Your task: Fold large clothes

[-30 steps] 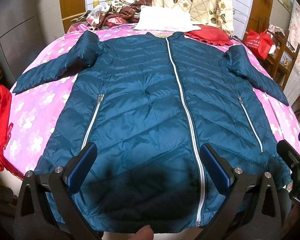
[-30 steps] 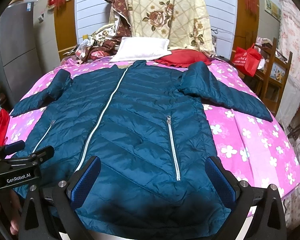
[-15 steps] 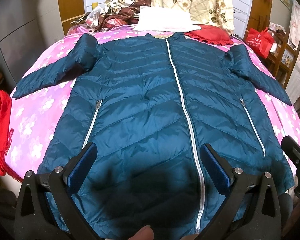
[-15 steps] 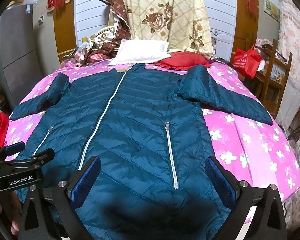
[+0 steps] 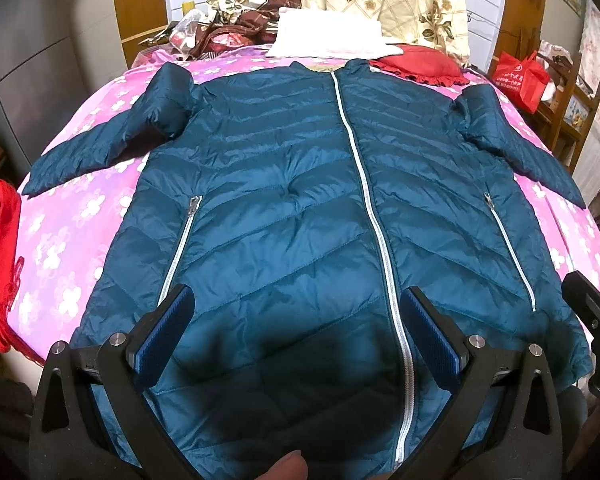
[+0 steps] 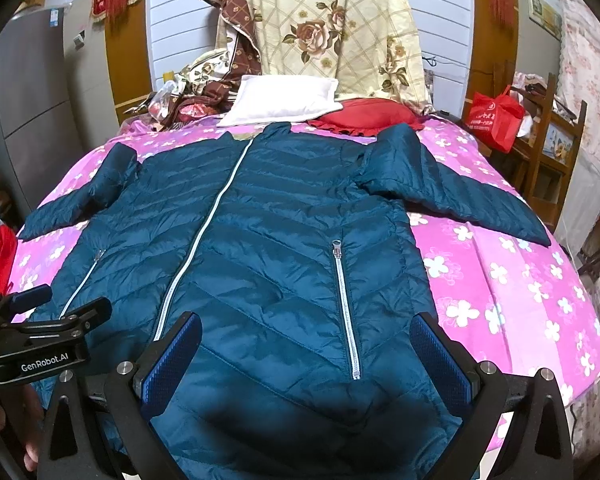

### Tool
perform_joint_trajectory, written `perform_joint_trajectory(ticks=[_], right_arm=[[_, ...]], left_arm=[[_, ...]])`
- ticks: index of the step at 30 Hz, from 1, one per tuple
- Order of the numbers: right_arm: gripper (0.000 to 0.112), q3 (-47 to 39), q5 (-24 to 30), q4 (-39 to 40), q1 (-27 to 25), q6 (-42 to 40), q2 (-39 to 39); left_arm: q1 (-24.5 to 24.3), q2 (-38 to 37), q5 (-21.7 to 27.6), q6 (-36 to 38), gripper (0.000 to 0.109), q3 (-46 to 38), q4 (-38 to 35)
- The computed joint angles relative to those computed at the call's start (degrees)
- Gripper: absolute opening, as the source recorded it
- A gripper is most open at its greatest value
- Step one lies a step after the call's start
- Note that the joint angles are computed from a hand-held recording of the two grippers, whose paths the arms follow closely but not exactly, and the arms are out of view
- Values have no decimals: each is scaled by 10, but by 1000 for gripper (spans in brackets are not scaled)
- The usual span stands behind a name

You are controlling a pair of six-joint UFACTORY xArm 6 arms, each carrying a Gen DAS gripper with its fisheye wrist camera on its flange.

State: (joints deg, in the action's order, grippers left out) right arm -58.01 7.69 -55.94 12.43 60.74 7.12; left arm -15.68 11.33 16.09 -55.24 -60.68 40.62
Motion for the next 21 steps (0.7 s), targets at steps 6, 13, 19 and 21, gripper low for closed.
perform_joint_trajectory(ticks=[6, 13, 19, 21], right_arm=[[103, 0, 0, 1, 2, -2, 0], [103, 3, 0, -18, 1, 16, -4], [103, 7, 0, -16, 3, 16, -8], [103, 6, -1, -16, 3, 16, -7]], left_arm=[[0, -3, -5, -9, 103, 6, 7], [-1, -13, -6, -19, 103, 14, 16], [-2, -17, -3, -15, 103, 16, 10], [-2, -15, -4, -11, 103, 15, 6]])
